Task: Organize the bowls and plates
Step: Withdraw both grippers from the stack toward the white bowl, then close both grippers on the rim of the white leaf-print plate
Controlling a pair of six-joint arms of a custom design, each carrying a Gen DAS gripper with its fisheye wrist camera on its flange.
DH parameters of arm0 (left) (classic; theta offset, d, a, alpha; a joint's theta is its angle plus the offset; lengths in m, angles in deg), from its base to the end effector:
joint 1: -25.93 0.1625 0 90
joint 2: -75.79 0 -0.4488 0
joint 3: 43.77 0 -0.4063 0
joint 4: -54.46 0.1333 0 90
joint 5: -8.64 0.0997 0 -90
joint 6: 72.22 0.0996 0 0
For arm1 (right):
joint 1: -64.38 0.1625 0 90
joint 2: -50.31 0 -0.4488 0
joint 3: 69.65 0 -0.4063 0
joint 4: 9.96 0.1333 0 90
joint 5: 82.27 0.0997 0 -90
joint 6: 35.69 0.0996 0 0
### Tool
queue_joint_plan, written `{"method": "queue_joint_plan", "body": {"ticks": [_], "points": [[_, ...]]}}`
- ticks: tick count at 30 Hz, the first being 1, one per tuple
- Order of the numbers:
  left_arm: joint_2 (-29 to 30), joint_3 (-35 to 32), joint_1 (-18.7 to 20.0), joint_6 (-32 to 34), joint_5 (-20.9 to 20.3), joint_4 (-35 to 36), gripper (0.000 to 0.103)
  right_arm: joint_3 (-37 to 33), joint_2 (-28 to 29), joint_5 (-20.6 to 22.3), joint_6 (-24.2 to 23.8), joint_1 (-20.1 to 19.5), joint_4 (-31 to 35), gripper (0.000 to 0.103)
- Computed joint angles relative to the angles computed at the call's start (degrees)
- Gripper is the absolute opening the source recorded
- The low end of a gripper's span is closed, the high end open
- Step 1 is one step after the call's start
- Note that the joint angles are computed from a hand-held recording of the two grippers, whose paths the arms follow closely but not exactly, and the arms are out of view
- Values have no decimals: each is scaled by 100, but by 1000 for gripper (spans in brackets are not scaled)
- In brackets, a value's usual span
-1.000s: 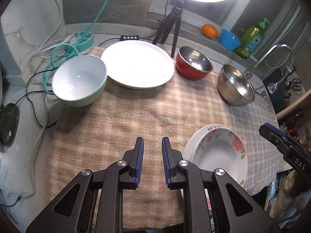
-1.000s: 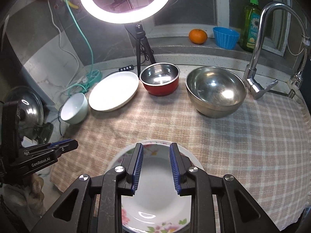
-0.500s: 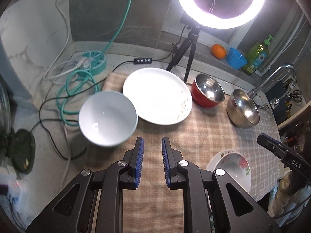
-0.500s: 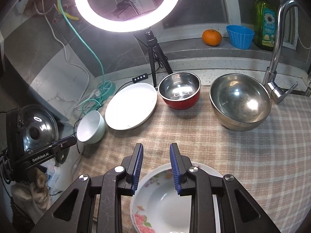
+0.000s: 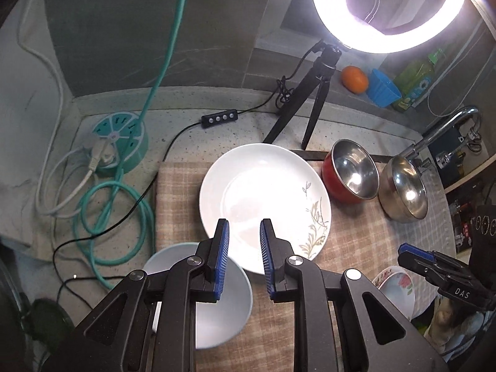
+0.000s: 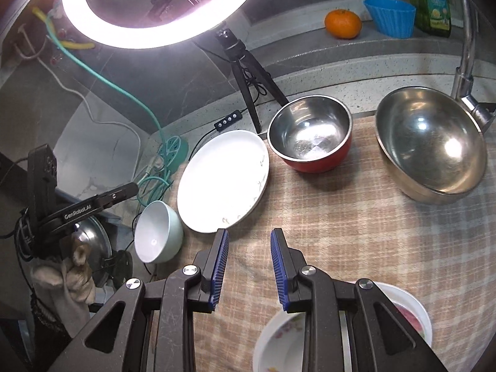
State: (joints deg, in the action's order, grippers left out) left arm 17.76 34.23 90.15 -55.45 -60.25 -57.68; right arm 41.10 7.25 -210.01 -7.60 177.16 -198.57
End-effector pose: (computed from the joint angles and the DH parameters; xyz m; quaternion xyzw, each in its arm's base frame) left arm -0.1620 -0.7243 0.3154 0.3534 0.9172 -0.0329 0.1811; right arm 0.3022 -0.5327 0.0767 -0.1284 -0.9070 0.3617 0.1732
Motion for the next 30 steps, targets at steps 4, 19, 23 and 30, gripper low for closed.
{"method": "queue_joint_plan", "body": {"ticks": [4, 19, 23, 30], "points": [[397, -508, 113, 53, -3, 255, 19, -256, 146, 114, 127, -155, 189, 25], [1379, -1581, 322, 85, 138, 954, 19, -910, 501, 383, 574, -599, 764, 25], [1566, -1884, 378, -63, 55, 1218, 19, -1032, 579, 376, 586, -624, 905, 25], [1654, -1936, 375, -51, 172, 1154, 19, -1179, 681, 307, 658, -634, 1031, 25]]}}
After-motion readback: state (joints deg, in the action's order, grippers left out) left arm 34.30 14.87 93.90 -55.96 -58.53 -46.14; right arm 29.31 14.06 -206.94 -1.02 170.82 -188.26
